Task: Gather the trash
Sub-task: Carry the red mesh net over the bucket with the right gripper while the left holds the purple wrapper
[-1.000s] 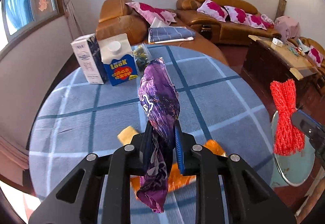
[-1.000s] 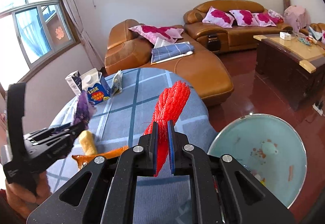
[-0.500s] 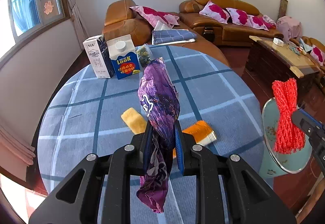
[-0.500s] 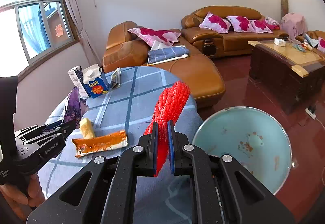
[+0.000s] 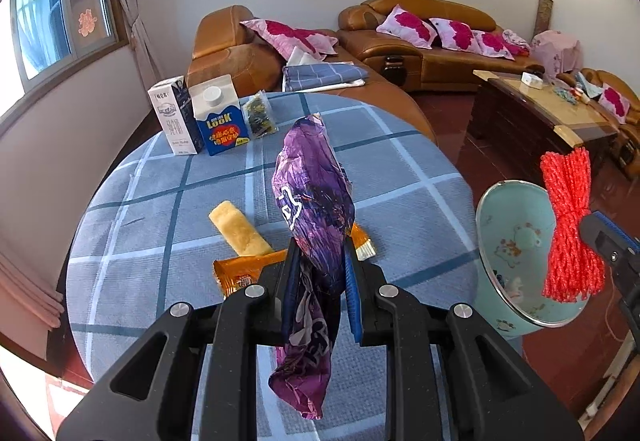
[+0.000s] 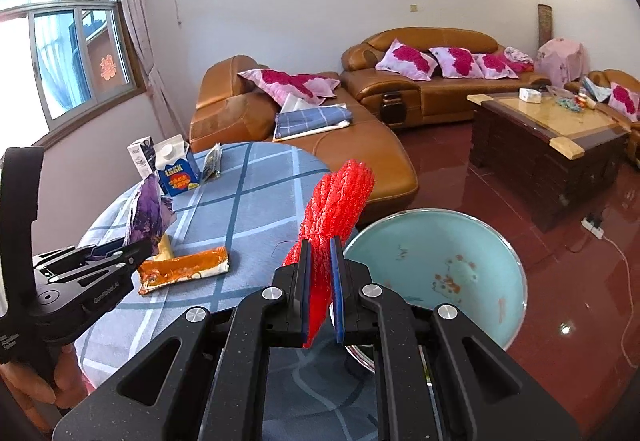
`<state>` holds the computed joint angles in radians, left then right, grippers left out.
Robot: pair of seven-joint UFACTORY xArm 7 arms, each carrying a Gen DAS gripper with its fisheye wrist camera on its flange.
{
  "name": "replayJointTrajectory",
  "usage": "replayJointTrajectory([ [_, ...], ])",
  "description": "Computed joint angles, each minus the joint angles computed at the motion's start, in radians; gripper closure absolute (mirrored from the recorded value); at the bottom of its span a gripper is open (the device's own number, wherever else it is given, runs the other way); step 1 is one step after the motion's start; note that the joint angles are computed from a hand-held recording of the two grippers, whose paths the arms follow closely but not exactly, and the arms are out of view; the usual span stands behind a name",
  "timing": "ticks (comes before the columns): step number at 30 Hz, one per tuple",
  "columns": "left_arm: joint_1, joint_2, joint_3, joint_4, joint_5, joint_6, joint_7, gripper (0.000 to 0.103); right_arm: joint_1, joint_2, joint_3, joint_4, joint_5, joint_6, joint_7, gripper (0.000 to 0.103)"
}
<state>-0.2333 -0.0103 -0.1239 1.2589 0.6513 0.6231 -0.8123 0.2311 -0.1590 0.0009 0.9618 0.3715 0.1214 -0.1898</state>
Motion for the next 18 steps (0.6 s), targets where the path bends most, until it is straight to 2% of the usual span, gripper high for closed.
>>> replayJointTrajectory([
  [4, -0.007, -0.011, -0.009, -0.006, 0.018, 0.011, -0.020, 0.083, -0.008, -0.013, 0.005, -0.020, -0.018, -0.009, 0.021, 0.093],
  [18, -0.050, -0.003, -0.038, 0.013, 0.063, 0.053, -0.056, 0.082, 0.015, -0.066, -0.068, -0.089, 0.022, -0.039, -0.005, 0.093],
])
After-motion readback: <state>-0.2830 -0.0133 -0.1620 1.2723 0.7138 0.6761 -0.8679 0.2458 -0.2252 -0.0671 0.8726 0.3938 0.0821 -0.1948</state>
